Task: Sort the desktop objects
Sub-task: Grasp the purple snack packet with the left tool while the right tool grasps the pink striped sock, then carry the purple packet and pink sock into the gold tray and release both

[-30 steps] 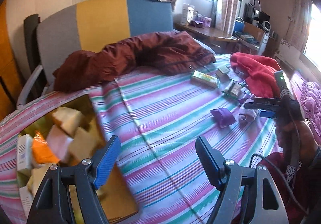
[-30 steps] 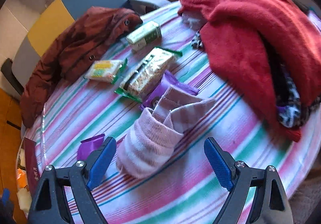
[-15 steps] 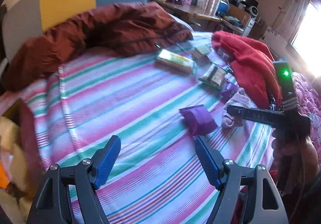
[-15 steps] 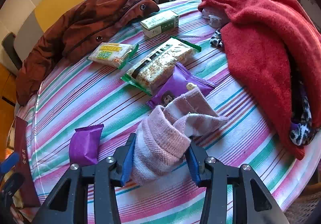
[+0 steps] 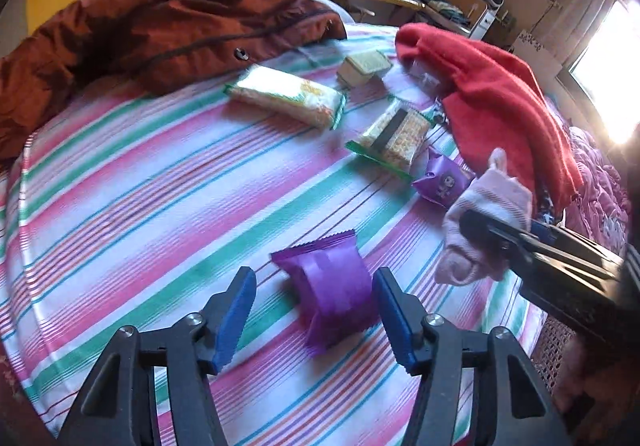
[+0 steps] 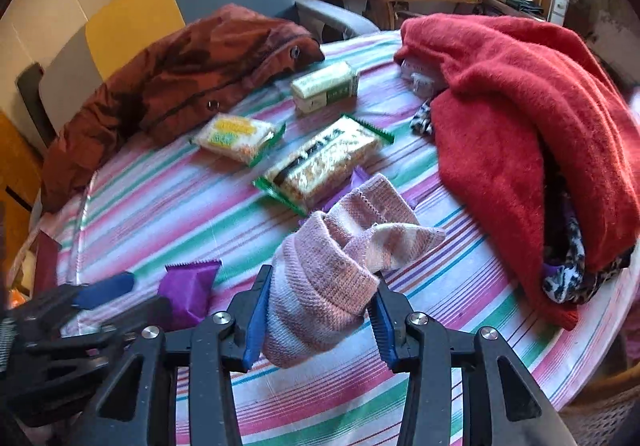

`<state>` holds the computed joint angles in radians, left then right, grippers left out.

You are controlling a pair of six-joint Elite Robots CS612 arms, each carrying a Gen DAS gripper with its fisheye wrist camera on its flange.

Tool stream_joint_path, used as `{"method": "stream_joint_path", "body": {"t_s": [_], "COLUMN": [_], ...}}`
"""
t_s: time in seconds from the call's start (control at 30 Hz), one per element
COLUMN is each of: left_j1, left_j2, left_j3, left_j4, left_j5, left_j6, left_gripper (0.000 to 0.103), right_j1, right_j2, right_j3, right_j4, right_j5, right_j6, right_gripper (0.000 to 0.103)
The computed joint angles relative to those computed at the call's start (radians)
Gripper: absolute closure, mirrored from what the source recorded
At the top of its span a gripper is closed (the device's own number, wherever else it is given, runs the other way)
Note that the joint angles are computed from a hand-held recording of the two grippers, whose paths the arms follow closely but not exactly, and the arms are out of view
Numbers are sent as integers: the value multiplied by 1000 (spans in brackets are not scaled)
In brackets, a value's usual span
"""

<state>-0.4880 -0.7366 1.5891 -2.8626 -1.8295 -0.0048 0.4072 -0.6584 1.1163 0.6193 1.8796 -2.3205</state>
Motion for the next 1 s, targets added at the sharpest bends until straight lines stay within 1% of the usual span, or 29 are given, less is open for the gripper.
{"method": "stream_joint_path", "body": {"t_s": [0.07,0.13,0.17,0.2,0.27,0.33,0.37,0.47,0.53,0.63,0.7,0.77,0.87,1.0], "left_j1": [-3,-10,-12,-14,-17,-16,-14,-1,2,8,12,16,25,37], "left_j2": [10,18,21,21,21,21,22,24,24,19,12,2,-17,-45], "left_j3": [-15,-24,-24,-17,-10,-6,-5,-10,-6,9,24,42,74,114], "left_j4": [21,39,40,16,0,-17,-23,-20,-34,-61,-81,-108,-154,-209], "left_j5": [-11,3,10,20,37,49,51,13,9,5,14,24,37,76], "left_j6": [-1,3,5,9,13,14,15,9,15,3,2,-3,-21,-38], "left_gripper": [42,42,42,43,46,58,61,61,61,61,61,61,61,61], "right_j1": [1,0,0,1,3,5,6,8,10,11,13,16,19,26], "right_j2": [-3,-10,-12,-13,-15,-16,-15,-12,-8,-4,0,0,0,5], "right_j3": [2,10,12,11,11,10,8,2,-4,-9,-16,-19,-23,-33], "right_j4": [-4,-19,-23,-26,-34,-39,-39,-36,-28,-25,-22,-37,-58,-74], "right_j5": [9,2,4,6,3,6,9,10,18,20,19,14,-10,-41], "right_j6": [0,-5,-9,-15,-30,-45,-53,-68,-75,-89,-105,-140,-192,-250], "right_gripper": [58,58,58,58,58,58,58,58,58,58,58,58,58,58]}}
